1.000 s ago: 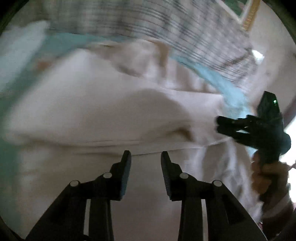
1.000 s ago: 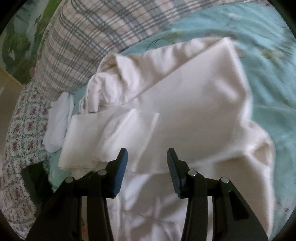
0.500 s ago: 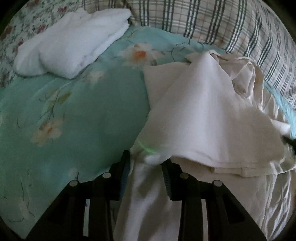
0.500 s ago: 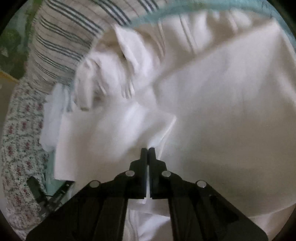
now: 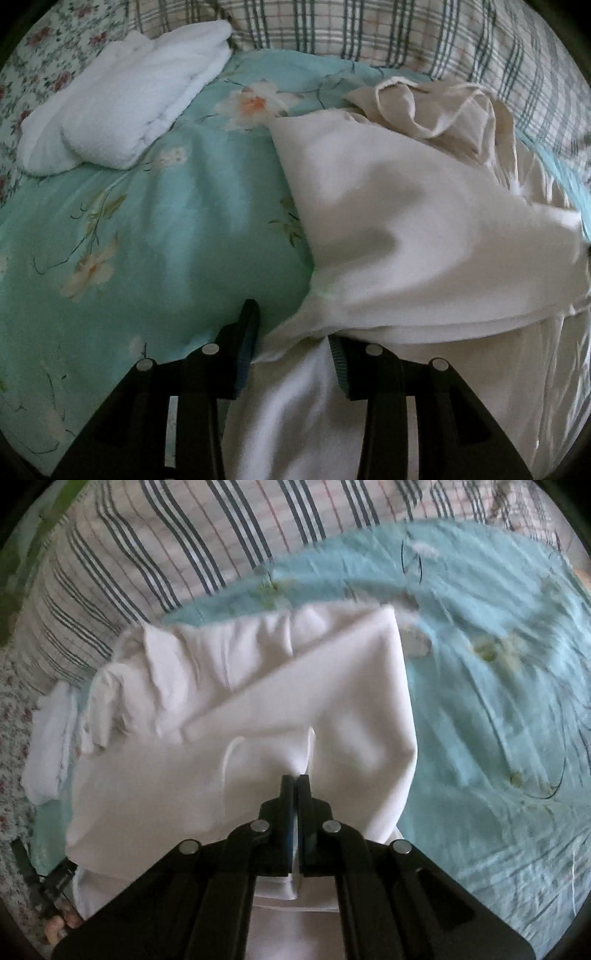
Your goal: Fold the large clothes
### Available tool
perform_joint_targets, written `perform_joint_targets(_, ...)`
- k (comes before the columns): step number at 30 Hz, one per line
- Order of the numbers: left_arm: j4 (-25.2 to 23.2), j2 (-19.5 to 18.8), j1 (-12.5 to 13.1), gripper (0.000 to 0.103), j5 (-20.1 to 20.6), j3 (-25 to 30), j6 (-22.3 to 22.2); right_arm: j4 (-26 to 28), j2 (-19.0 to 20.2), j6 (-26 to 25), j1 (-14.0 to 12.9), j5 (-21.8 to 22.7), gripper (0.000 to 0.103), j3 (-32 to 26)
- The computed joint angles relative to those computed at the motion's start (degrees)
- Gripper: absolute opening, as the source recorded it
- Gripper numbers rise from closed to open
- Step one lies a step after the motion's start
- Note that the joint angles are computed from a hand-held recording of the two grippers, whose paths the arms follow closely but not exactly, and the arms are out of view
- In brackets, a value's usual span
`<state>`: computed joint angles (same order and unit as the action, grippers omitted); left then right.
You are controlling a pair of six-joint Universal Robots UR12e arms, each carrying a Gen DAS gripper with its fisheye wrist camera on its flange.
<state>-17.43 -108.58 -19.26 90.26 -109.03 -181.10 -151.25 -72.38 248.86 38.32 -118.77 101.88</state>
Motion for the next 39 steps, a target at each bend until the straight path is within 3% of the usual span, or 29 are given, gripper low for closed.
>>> perform_joint_targets(2, -0.56, 0.41, 0.46, 0.036, -1.11, -0.37, -0.74, 3.39, 0.27, -0.30, 0.17, -2.55, 0.001, -1.53)
perform_joint_targets(4, -0.31, 0.75, 1.01, 0.033, -2.43, -0.88, -1.89, 5.27, 0.66, -1.06, -0.52, 0.15, 0.001, -2.30)
perform_joint_targets(6, -0.48, 1.09, 1.74, 0.031, -4.11, -1.37, -2.97, 11.53, 1.67, -4.39, -2.05, 7.16, 0.001, -3.97)
perform_joint_targets(9, -2.93, 2.24, 2.57, 0.030, -4.85, -1.77, -2.20, 12.11, 0.46, -1.92, -1.61, 5.19, 0.005, -3.12)
perform_joint_targets(10, -4.03, 2.68, 2.89, 0.031, -5.14, -1.82, -2.12, 11.42, 0.01, -1.24, -1.23, 3.93, 0.005, -2.78)
perform_joint_targets(14, -7.17, 5.21, 6.16, 0.028, -16.04, -2.79, -3.18, 2.94, -1.47, -1.68, -0.11, 1.31, 0.007, -0.41)
perform_joint_targets(17, -7.24, 4.22, 6.11, 0.037, -19.38, -0.97, -5.11, -2.33, -0.52, -4.90, -1.18, 7.46, 0.007, -0.18)
perform_joint_targets(19, -6.49, 2.72, 5.28, 0.037, -20.09, 0.87, -5.10, -3.73, 0.60, -6.29, -1.52, 10.32, 0.007, -0.79)
perform_joint_targets(21, -5.87, 1.24, 3.86, 0.037, -18.82, 2.22, -3.91, -3.76, 1.77, -7.87, -1.37, 12.63, 0.007, -1.86)
perform_joint_targets(24, -8.09, -1.14, 1.29, 0.038, -10.77, 4.19, -1.66, -1.36, 3.06, -9.20, -1.79, 15.63, 0.007, -3.25)
perform_joint_targets(25, -6.52, -1.36, 1.19, 0.040, -10.20, 3.69, -1.18, 0.31, 3.28, -9.23, -1.74, 15.62, 0.007, -3.58)
perform_joint_targets(30, -5.60, -1.20, 1.37, 0.040, -10.72, 3.19, -0.54, -3.61, 3.33, -8.97, -2.71, 18.03, 0.005, -1.77)
perform_joint_targets(35, -8.61, -0.85, 1.50, 0.039, -10.81, 4.39, -0.26, -1.14, 2.83, -9.69, -2.38, 17.22, 0.007, -2.58)
perform_joint_targets(39, -10.57, -1.57, 1.42, 0.038, -10.73, 6.79, -0.49, 0.97, 3.78, -13.78, -3.02, 15.89, 0.007, -5.83)
